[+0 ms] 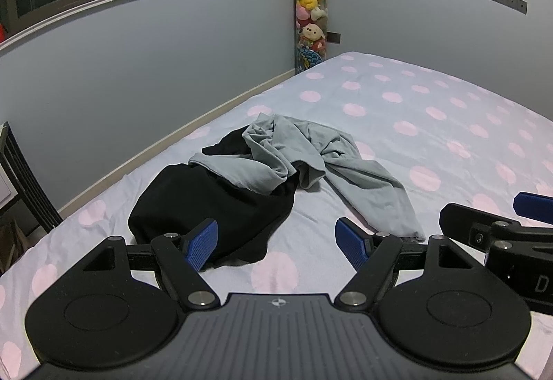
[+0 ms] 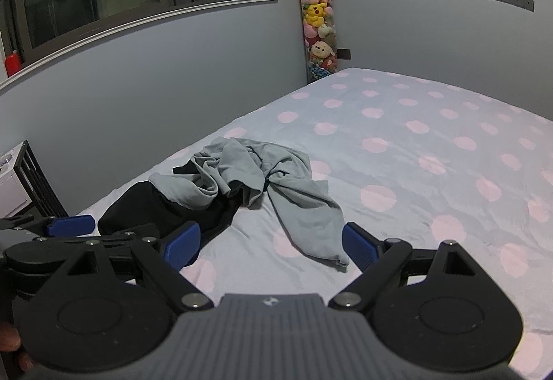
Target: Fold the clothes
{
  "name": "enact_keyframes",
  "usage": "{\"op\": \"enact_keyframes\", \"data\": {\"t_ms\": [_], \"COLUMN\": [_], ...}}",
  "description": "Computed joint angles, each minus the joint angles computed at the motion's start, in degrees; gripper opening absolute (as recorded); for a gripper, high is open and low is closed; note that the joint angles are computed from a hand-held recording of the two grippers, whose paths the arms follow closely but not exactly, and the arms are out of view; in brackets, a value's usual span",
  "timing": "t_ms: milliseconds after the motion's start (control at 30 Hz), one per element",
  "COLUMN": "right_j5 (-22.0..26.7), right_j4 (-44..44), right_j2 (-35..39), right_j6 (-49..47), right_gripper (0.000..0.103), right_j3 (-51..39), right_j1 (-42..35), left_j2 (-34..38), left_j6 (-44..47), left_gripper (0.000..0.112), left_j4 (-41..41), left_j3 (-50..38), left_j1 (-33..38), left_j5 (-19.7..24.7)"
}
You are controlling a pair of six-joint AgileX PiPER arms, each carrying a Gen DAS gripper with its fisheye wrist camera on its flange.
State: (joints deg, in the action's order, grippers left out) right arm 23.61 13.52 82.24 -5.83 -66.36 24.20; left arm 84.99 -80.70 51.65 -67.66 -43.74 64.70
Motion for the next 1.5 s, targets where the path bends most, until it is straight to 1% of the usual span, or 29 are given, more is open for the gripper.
{"op": "enact_keyframes", "data": {"t_ms": [467, 600, 867, 900, 1033, 1200, 1333, 1500], "right_j5": [-0.97, -1.89, -2.16, -2.03, -1.45, -0.95, -0.82, 0.21], "right_j4": [-2.9, -3.72, -5.39, -6.53, -5.0, -1.06, -1.45, -1.8], "right_j2": [1.47, 2.26, 4.53, 4.85, 6.72, 9.56, 11.96, 15.89], "right_j6": [3.73, 4.93, 6.73, 8.05, 7.08, 3.91, 4.2, 4.44], "right_gripper": [0.091, 0.091, 0.091, 0.091, 0.091, 0.091, 0.091, 0.091], "right_j3": [-0.1, -0.09, -1.47, -1.82, -3.46, -5.76, -8.02, -12.13], "right_j1": [0.72, 0.89, 1.12, 1.54, 1.29, 0.86, 1.38, 1.78], "left_j2": [0.83, 1.04, 2.23, 2.37, 2.99, 3.12, 3.91, 5.89], "left_j6": [1.3, 1.26, 2.24, 2.48, 3.71, 4.26, 5.05, 9.09], "left_gripper": [0.074, 0.074, 0.074, 0.074, 0.074, 0.074, 0.074, 0.073], "left_j4": [-1.09, -1.13, -2.15, -2.41, -3.18, -4.14, -4.84, -7.9], "left_j3": [-0.2, -0.07, -0.62, -0.72, -1.15, -0.76, -1.09, -2.69], "left_j1": [1.56, 1.85, 3.3, 3.67, 5.22, 8.14, 10.72, 14.83], "left_j5": [-1.85, -2.49, -3.49, -3.77, -4.81, -8.07, -10.27, -12.78]}}
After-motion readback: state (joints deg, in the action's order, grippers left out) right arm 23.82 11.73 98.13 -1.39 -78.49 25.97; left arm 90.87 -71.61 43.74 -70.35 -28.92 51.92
